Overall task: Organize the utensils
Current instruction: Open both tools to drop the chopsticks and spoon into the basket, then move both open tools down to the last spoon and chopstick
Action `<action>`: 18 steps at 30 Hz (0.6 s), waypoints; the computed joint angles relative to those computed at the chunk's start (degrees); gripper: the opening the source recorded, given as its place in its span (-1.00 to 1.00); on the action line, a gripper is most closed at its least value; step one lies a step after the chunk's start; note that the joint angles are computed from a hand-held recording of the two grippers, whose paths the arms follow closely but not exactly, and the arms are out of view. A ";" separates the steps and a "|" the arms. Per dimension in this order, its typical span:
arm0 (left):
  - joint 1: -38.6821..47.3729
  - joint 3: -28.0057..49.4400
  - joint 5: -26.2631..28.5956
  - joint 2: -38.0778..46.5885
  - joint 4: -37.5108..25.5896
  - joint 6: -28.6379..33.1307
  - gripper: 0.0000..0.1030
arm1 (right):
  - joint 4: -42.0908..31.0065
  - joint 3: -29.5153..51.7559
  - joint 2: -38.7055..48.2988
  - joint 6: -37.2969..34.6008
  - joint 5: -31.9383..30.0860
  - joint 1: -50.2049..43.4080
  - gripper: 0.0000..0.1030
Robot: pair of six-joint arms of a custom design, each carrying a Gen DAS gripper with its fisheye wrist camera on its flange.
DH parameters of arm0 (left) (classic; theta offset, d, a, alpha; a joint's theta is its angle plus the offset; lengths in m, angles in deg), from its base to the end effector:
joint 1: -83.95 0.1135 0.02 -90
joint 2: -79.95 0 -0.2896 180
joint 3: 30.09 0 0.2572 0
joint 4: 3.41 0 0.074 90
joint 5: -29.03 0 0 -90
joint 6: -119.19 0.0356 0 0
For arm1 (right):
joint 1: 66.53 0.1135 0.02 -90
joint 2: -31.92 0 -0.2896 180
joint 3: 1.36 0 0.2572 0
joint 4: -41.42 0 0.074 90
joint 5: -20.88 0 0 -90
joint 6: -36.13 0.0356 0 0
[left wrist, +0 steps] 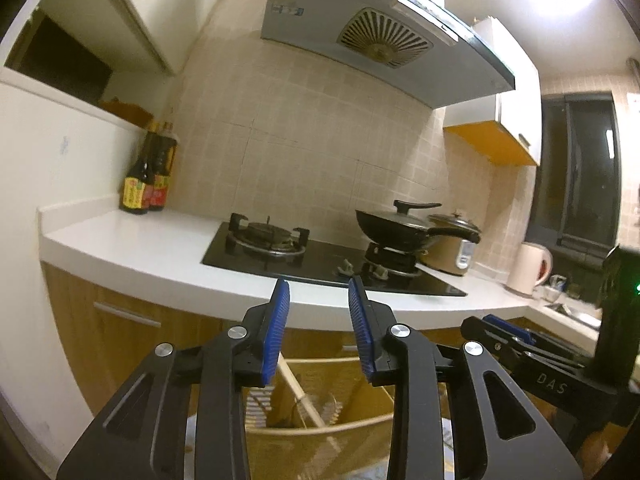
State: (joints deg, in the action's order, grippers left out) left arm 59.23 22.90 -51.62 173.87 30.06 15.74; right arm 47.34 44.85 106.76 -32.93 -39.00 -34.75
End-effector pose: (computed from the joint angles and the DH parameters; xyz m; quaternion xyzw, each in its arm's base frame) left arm 0.3085 -0.1484 0.2198 0.1271 0.7402 -0.2728 0.6012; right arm 0.2361 0.1253 0.2293 0.0674 0.8139 0.0437 0.5754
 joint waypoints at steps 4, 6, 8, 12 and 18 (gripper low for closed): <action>2.07 -1.01 4.98 -5.82 -6.92 0.39 -0.40 | -9.89 0.77 -5.81 3.57 0.50 2.13 -0.16; 2.70 -1.14 7.41 -8.64 -10.95 0.87 -0.29 | -14.29 1.68 -7.71 5.04 0.17 3.02 -0.16; 3.25 -1.27 9.87 -11.31 -15.03 1.57 -0.26 | -21.35 3.49 -9.57 7.84 0.81 4.81 -0.16; 3.77 -1.25 12.34 -15.58 -23.59 3.08 -0.23 | -32.11 6.35 -10.94 12.64 -0.04 7.29 -0.16; 4.45 1.41 17.57 -15.81 -41.06 8.06 -0.21 | -44.36 7.66 -8.35 21.17 -8.88 8.34 -0.16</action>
